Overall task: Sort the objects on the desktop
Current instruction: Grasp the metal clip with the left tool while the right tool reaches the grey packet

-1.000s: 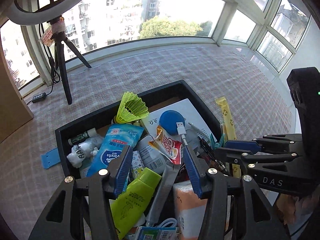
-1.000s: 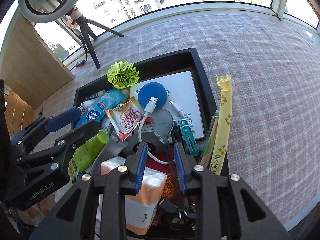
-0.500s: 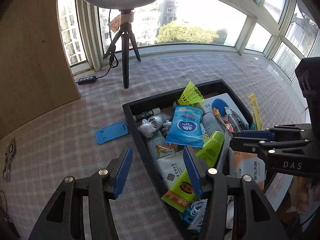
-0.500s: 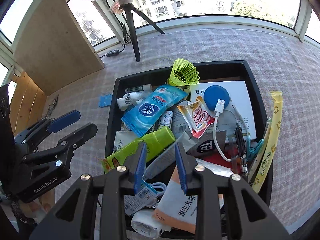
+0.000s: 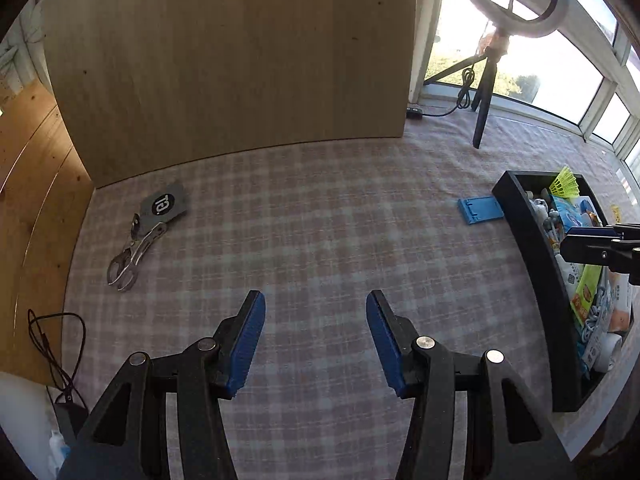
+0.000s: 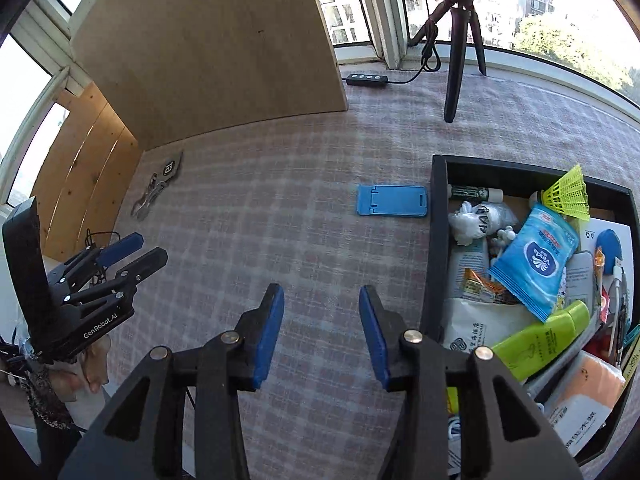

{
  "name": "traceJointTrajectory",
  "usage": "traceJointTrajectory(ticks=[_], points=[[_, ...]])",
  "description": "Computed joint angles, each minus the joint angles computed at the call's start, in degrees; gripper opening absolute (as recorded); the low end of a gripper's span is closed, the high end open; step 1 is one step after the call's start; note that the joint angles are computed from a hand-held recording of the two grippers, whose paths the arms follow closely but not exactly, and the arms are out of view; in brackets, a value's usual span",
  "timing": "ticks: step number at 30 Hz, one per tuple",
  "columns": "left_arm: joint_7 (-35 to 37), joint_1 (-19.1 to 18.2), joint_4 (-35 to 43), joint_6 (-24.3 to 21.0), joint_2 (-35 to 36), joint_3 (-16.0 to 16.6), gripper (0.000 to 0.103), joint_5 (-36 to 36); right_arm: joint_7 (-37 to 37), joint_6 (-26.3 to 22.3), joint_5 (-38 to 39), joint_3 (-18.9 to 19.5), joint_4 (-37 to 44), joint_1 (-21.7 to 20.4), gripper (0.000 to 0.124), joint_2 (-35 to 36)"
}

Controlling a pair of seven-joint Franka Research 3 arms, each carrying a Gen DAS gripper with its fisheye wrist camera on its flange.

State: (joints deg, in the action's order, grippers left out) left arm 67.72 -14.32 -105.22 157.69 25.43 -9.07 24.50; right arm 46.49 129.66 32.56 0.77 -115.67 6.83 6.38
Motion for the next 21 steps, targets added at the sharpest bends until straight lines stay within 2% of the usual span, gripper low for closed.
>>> traceJointTrajectory(ticks=[3, 6, 8, 12, 15, 21], points=[[1.3, 2.4, 1.2, -1.3, 1.1, 1.9, 0.05, 0.3, 2.3, 1.1, -1.6, 2.1, 1.2, 2.9, 0.042, 1.1], [4.9, 5.8, 5.0, -4.5, 3.8, 1.8, 0.048, -1.9, 5.0, 0.4, -3.4, 3.6, 4.6, 5.5, 0.043, 3.9], [8.3, 7.5, 8.3, -6.8, 6.2, 1.8, 0.038, -2.8, 7.1, -0.9, -4.3, 4.5, 8.0, 7.1, 0.043, 6.6], [14.8, 9.1, 15.9, -11.5, 11.6, 1.7, 0.036, -3.9, 11.5, -3.6, -7.1, 5.9, 17.1, 10.5, 0.042, 13.3], [18.2, 9.0, 21.2, -14.5, 15.3, 2.2, 0.036, -4.2, 14.6, -5.9, -9.2, 6.8, 24.9, 13.1, 0.042, 19.1], [22.1, 9.1, 28.3, -19.2, 20.7, 2.1, 0.036, -6.4, 19.7, -13.7, -14.0, 7.8, 44.0, 18.5, 0.043, 32.6]])
